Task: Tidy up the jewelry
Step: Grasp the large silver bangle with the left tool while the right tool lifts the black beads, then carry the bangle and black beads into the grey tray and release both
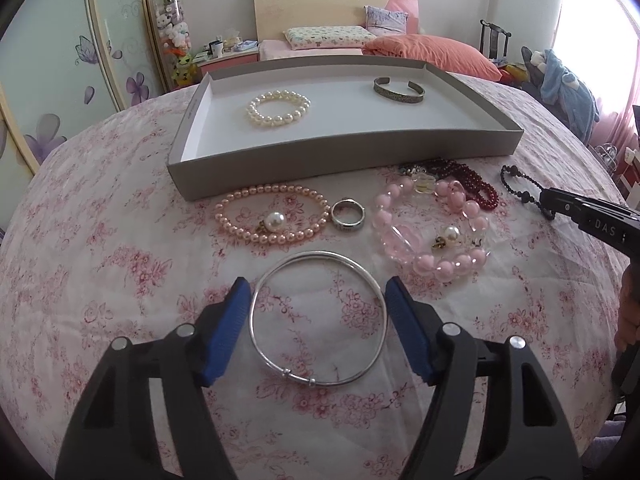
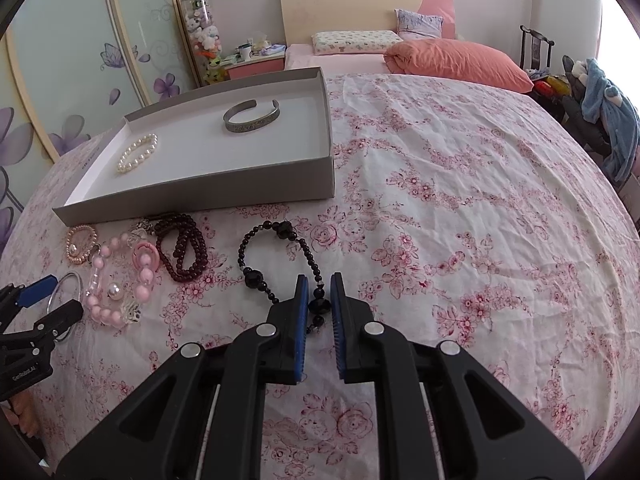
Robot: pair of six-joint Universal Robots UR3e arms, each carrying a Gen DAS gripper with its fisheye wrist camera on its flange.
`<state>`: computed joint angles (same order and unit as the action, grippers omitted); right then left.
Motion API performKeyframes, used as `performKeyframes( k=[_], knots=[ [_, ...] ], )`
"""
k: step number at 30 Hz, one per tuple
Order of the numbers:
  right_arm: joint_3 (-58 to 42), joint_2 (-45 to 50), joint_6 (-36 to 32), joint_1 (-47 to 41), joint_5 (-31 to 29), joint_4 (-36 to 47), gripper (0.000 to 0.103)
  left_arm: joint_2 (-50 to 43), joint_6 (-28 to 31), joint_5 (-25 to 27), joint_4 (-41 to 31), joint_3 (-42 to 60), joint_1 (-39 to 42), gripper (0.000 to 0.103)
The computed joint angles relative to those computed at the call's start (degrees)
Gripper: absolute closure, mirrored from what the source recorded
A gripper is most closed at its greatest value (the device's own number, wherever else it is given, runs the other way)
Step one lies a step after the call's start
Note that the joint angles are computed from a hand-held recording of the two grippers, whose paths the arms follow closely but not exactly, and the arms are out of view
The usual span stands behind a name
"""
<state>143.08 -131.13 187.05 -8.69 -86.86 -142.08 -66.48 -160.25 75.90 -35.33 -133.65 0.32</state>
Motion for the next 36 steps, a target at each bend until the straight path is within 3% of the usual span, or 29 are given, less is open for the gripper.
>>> performKeyframes(
  k=[6, 13, 23, 36],
  knots=[
    [0.8, -8.3, -1.3, -3.3, 4.6, 1.8, 0.091, 4.9, 1.7, -3.2, -4.9, -1.1, 5.9, 0.035],
    [-0.1, -10.8, -0.2, -2.8, 8.1, -0.8, 0.091, 11.6, 3.6, -6.6, -7.3, -3.2, 11.9, 0.035],
    [-0.8, -6.7, 3.5, 4.2, 5.1, -7.7, 0.091, 17.4, 5.7, -10.5, -11.8, -3.4, 16.5, 0.035],
    [-1.6, -2.9, 5.8, 10.6, 0.3, -12.9, 0.091, 21.5, 4.7, -12.7, -10.7, -3.7, 16.7, 0.035]
  ],
)
